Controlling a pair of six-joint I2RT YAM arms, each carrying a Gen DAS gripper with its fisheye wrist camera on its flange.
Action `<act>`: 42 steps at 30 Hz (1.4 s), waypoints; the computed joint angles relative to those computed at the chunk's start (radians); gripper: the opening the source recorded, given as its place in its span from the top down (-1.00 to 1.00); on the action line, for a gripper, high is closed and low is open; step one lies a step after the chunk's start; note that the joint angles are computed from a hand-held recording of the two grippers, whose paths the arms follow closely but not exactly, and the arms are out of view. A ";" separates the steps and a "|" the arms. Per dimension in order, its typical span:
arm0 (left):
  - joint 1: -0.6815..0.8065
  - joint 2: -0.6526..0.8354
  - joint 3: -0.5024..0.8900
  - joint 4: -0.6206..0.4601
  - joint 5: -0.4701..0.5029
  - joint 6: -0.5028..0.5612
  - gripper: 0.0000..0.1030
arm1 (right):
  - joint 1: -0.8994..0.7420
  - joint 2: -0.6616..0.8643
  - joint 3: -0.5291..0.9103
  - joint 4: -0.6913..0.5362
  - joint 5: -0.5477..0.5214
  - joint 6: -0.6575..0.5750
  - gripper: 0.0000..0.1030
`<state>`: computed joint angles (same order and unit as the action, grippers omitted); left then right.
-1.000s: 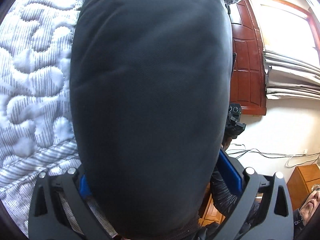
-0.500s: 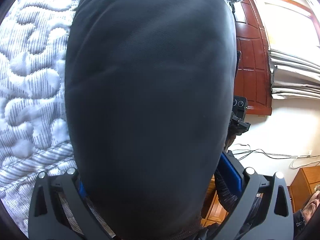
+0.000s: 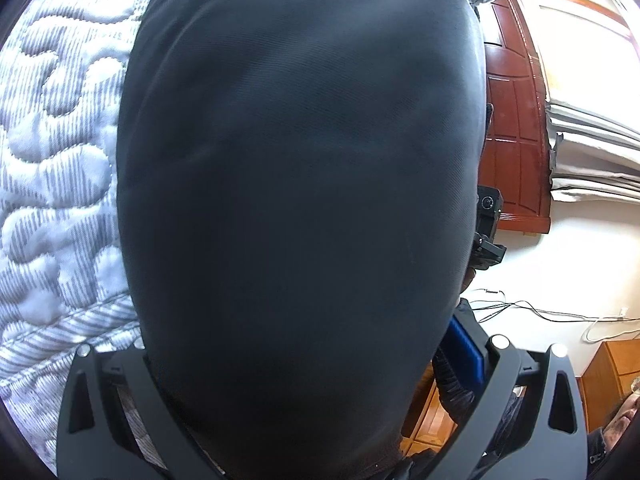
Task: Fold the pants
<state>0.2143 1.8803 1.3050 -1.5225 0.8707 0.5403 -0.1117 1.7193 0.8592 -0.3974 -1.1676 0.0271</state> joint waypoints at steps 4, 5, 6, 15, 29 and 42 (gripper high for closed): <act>-0.023 -0.009 0.005 0.016 0.005 -0.038 -0.95 | 0.021 -0.018 -0.017 0.051 0.015 0.057 -0.83; -0.028 -0.010 0.005 0.018 0.008 -0.043 -0.95 | 0.022 -0.018 -0.018 0.056 0.017 0.060 -0.83; -0.027 -0.011 0.004 0.019 0.007 -0.041 -0.95 | 0.024 -0.019 -0.018 0.059 0.018 0.064 -0.81; -0.013 -0.028 -0.022 0.055 0.011 -0.047 -0.93 | 0.041 -0.043 -0.043 0.125 0.063 0.123 -0.49; 0.019 -0.093 -0.060 0.120 -0.008 -0.043 -0.49 | 0.071 -0.218 -0.189 0.300 0.110 0.268 -0.02; 0.045 -0.107 -0.068 0.117 0.019 0.012 -0.07 | 0.130 -0.311 -0.244 0.376 0.171 0.377 0.02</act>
